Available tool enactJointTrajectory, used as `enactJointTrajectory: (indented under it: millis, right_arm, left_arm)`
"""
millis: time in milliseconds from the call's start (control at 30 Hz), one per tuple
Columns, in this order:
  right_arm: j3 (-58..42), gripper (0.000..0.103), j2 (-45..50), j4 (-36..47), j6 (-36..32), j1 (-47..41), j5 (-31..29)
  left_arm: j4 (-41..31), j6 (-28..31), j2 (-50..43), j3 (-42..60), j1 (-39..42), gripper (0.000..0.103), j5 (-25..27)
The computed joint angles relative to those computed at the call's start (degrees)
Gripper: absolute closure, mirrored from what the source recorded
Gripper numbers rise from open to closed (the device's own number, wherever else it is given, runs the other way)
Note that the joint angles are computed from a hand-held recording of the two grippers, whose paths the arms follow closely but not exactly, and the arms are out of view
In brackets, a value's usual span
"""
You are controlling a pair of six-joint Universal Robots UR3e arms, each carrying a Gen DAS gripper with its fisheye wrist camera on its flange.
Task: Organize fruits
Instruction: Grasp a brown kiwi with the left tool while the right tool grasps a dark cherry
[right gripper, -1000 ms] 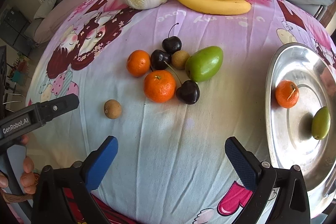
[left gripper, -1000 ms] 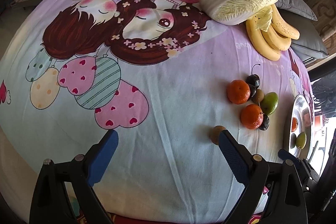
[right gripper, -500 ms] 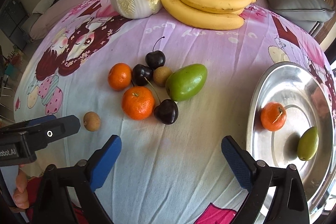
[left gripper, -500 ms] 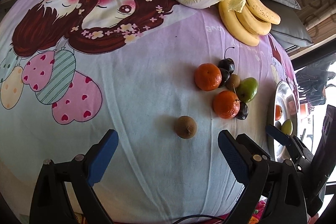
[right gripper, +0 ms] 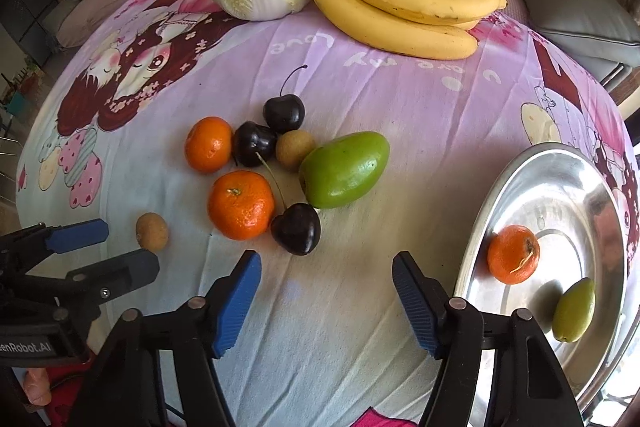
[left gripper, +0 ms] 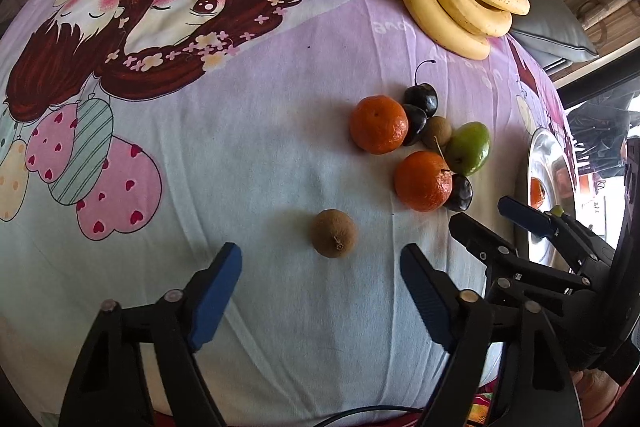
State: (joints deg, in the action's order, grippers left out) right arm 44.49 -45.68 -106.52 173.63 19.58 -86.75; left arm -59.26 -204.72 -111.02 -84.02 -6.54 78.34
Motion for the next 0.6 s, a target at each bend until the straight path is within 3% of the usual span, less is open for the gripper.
enactJointTrajectory:
  millis: [200, 600]
  right_arm:
    - [-3.47, 0.049, 2.47, 1.29, -0.75, 0.87, -0.41]
    - [-6.73, 0.057, 5.31, 0.86, 0.36, 1.82, -0.09]
  left_arm:
    - [-0.99, -0.03, -1.84, 2.01, -0.61, 0.038, 0.25]
    - [-2.11, 0.68, -4.51, 5.20, -1.58, 0.057, 0.63]
